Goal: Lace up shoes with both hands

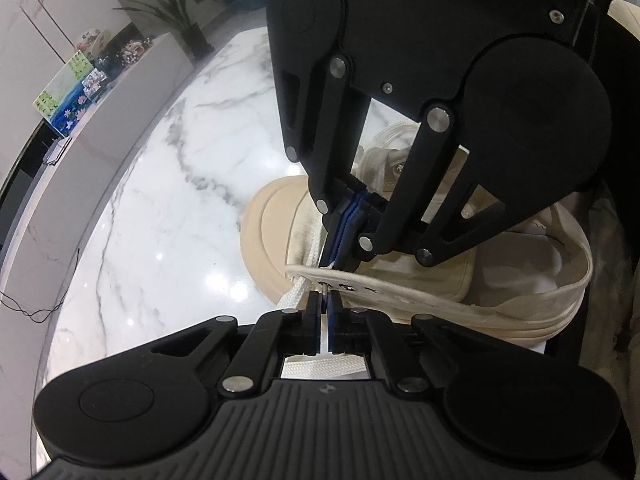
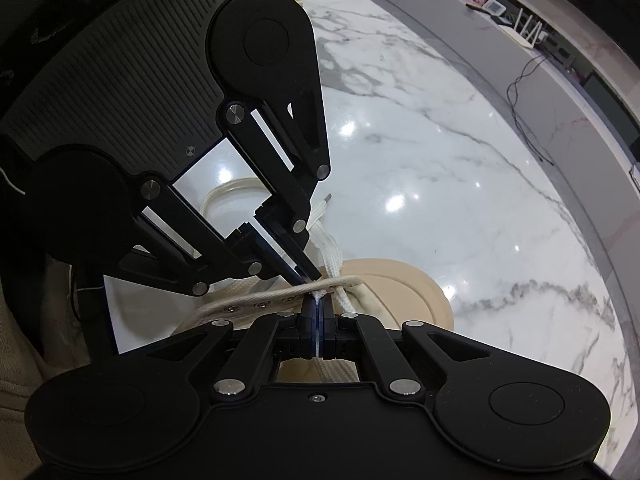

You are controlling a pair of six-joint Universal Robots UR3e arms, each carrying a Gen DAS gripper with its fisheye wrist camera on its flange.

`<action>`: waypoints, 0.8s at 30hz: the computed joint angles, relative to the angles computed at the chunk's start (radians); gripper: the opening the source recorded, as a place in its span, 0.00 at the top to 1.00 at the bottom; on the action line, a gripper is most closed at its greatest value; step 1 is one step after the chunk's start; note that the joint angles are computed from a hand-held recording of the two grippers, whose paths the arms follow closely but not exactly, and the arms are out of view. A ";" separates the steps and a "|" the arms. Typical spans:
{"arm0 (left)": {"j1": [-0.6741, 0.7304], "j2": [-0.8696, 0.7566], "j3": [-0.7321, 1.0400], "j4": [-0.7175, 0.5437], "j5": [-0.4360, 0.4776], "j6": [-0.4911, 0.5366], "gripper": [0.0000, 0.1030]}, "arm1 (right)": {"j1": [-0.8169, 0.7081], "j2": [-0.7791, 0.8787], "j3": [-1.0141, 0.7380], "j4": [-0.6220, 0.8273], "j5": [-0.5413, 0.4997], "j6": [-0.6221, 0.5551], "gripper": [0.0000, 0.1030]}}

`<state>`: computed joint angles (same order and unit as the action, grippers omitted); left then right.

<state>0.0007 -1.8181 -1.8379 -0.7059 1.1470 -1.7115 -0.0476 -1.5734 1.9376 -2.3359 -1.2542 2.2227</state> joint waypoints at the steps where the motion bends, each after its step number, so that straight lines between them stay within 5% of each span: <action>1: -0.001 0.003 -0.001 0.001 0.002 -0.005 0.98 | 0.001 -0.005 0.007 -0.004 0.001 0.008 1.00; 8: 0.008 0.025 0.033 -0.064 0.006 -0.053 0.99 | -0.012 -0.077 0.082 -0.051 0.005 0.079 0.98; 15: 0.034 0.070 0.021 -0.060 0.019 -0.073 0.99 | -0.067 -0.263 0.215 -0.058 0.019 0.197 0.81; 24: 0.068 0.164 0.012 -0.086 0.041 -0.092 0.98 | -0.171 -0.551 0.373 0.008 0.050 0.356 0.81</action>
<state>0.0688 -1.6539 -1.8259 -0.7923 1.1878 -1.8036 -0.2184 -2.1249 2.3107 -2.3284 -1.2041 2.5786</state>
